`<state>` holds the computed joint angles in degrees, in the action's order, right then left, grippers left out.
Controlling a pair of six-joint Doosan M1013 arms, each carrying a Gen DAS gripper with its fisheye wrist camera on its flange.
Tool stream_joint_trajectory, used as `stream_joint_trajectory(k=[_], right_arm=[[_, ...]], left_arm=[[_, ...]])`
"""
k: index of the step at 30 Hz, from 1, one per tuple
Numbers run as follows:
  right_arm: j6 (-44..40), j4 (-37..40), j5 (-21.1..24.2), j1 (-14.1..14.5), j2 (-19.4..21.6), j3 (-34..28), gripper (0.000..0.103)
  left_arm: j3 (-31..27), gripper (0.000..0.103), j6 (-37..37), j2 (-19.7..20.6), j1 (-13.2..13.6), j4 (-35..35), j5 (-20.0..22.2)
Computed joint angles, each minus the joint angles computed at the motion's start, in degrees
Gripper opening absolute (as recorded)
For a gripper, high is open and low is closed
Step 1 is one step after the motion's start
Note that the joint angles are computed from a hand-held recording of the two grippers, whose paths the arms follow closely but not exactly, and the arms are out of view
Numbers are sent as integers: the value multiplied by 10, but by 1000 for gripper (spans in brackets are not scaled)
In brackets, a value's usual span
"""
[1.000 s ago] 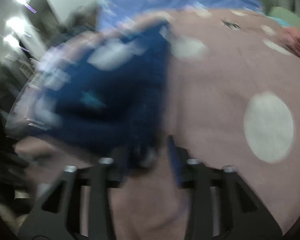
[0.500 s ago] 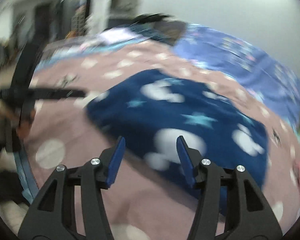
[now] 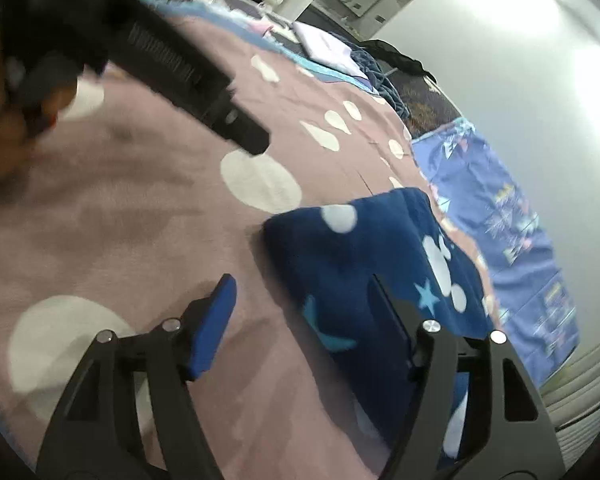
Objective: Fold small clothes
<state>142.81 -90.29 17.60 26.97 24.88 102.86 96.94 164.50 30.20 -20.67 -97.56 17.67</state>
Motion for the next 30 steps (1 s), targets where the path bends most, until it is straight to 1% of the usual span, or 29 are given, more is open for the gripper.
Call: stream_joint_trajectory(k=[2,5,7,8,9,10,11,12,13,14,16,17,18,19,21,22,24,25,26,27,28,29,30], right_arm=[[51,-44,23,6,12,-6,69],[44,-2,49,7,26,-29,68],[58,-8,70,8,41,-46,67],[58,-7,72,8,45,-53,62],[52,-2,68,7,50,-60,54],[38,9,64,5,55,-67,31],[28,22,60,6,57,-72,20],[41,25,40,2,53,-71,17],[59,31,14,-3,45,-67,16],[50,67,-10,-9,35,-65,16],[-27,163,-35,-19,30,-70,15],[-80,224,-48,-25,30,-74,15],[-106,254,-51,-26,29,-75,15],[-113,266,-52,-27,30,-76,15],[-82,243,-49,-24,30,-75,15],[-86,255,-48,-24,31,-77,15],[-114,298,-51,-26,31,-80,15],[-127,317,-52,-27,30,-81,15],[-136,331,-52,-27,29,-82,15],[-133,330,-52,-27,28,-81,15],[-130,328,-52,-26,26,-80,15],[-145,345,-51,-26,26,-81,15],[-163,367,-52,-25,25,-81,15]], left_arm=[[1,33,1,4,5,-10,15],[-4,33,-29,14,13,-3,39],[-6,33,-52,18,17,5,52],[-7,33,-59,20,19,5,61],[-7,33,-61,21,21,3,65],[-7,34,-61,21,22,-1,68],[-7,35,-54,22,24,-12,77],[-9,37,-51,22,26,-16,83],[-16,45,-53,22,28,-11,96],[-24,53,-56,24,30,-3,112],[-55,60,-84,37,38,33,169],[-84,65,-100,51,42,53,204],[-104,67,-112,61,42,68,216],[-141,70,-146,79,41,103,226],[-199,71,-217,113,38,160,250],[-247,71,-278,143,36,200,276],[-312,71,-364,183,32,255,302],[-335,71,-392,199,29,272,301],[-355,71,-390,210,25,266,286],[-370,71,-386,217,24,254,290],[-390,58,-398,228,24,239,303],[-402,27,-410,234,25,229,306],[-410,18,-420,237,25,224,303]])
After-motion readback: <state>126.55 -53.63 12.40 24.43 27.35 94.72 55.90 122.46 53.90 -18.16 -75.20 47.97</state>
